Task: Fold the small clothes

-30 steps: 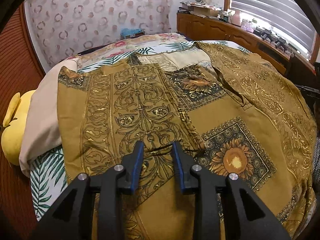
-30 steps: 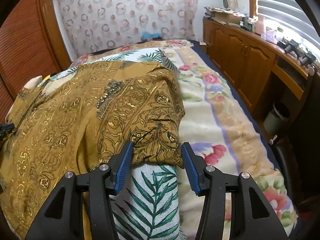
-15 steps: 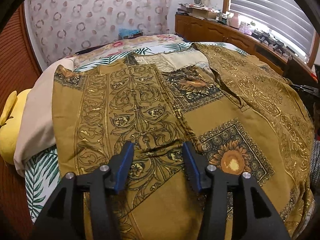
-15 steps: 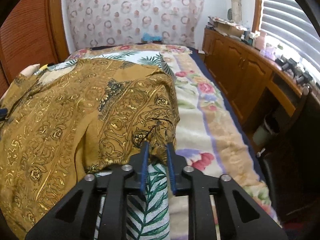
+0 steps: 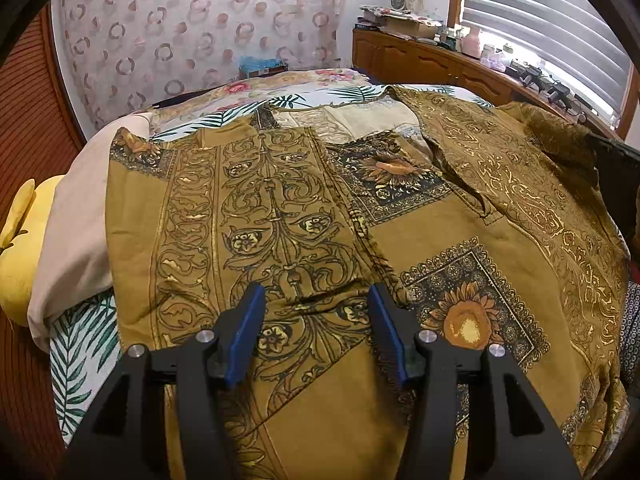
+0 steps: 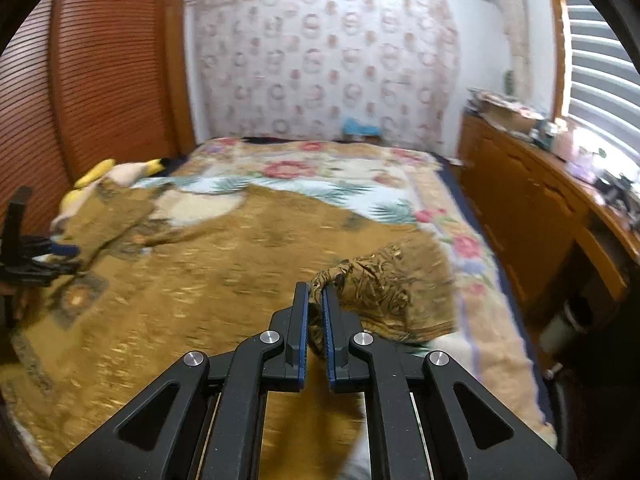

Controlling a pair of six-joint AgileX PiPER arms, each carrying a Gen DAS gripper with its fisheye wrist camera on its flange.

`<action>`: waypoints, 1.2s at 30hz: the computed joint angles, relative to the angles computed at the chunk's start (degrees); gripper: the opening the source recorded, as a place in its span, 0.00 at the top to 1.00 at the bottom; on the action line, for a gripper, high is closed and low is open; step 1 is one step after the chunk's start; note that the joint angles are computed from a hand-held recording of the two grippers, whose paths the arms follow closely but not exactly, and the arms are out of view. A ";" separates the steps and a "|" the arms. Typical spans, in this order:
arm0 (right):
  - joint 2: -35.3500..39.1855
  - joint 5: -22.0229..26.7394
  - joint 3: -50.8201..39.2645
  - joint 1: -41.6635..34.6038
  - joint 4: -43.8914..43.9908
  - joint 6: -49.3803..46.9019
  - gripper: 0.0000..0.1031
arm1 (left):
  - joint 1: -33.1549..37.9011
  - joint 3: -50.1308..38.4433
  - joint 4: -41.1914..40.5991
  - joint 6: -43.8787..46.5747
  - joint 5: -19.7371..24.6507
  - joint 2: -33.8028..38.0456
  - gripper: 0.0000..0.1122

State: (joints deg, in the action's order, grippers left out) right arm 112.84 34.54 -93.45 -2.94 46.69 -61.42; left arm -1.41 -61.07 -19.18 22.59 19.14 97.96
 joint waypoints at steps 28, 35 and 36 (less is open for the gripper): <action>2.18 -1.79 -2.50 3.02 -12.79 12.83 0.45 | -5.67 8.22 11.51 -20.45 -6.30 -15.40 0.53; 13.63 7.79 -19.01 0.70 -20.87 23.92 0.45 | -6.11 8.25 11.15 -20.58 -6.43 -14.91 0.53; 15.26 9.37 -21.43 0.56 -21.52 25.23 0.45 | -6.20 8.23 11.24 -20.71 -6.50 -14.71 0.53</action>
